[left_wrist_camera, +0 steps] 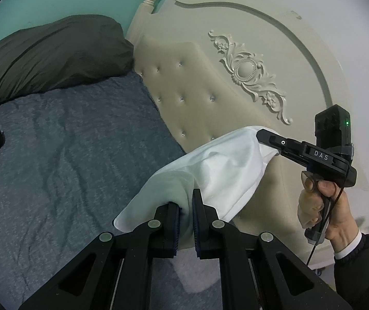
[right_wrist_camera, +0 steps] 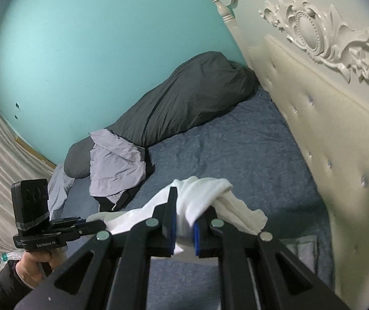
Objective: Fold clothes
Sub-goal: 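Carry the folded hem end over the shirt toward the collar with both tools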
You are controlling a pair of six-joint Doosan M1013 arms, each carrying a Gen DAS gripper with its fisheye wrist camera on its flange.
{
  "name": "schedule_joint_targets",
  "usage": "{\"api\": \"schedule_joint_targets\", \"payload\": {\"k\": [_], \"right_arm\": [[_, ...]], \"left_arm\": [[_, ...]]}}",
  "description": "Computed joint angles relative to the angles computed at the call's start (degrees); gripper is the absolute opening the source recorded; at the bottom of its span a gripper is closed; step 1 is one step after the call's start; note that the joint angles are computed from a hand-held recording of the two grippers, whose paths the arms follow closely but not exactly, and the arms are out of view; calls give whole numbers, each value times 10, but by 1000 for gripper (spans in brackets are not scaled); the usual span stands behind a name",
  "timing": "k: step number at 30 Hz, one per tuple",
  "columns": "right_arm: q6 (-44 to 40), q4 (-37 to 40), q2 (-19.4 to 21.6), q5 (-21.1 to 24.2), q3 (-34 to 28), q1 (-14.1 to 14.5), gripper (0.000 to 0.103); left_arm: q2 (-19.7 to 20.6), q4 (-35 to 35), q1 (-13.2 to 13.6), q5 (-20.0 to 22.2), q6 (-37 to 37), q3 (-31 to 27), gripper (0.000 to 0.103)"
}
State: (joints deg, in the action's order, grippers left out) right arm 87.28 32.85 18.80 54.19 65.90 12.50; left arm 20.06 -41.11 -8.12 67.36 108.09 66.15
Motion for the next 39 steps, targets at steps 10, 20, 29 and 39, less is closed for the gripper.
{"api": "schedule_joint_targets", "payload": {"k": [10, 20, 29, 39], "right_arm": [[-20, -16, 31, 8, -49, -26, 9], [-31, -37, 25, 15, -2, -42, 9], [-34, -55, -4, 38, 51, -53, 9], [-27, -72, -27, 53, 81, -53, 9]], "left_arm": [[46, 23, -30, -2, -31, -68, 9], [61, 38, -52, 6, -39, -50, 9], [37, 39, -71, 2, -36, -1, 9], [17, 51, -83, 2, -41, 30, 9]]}}
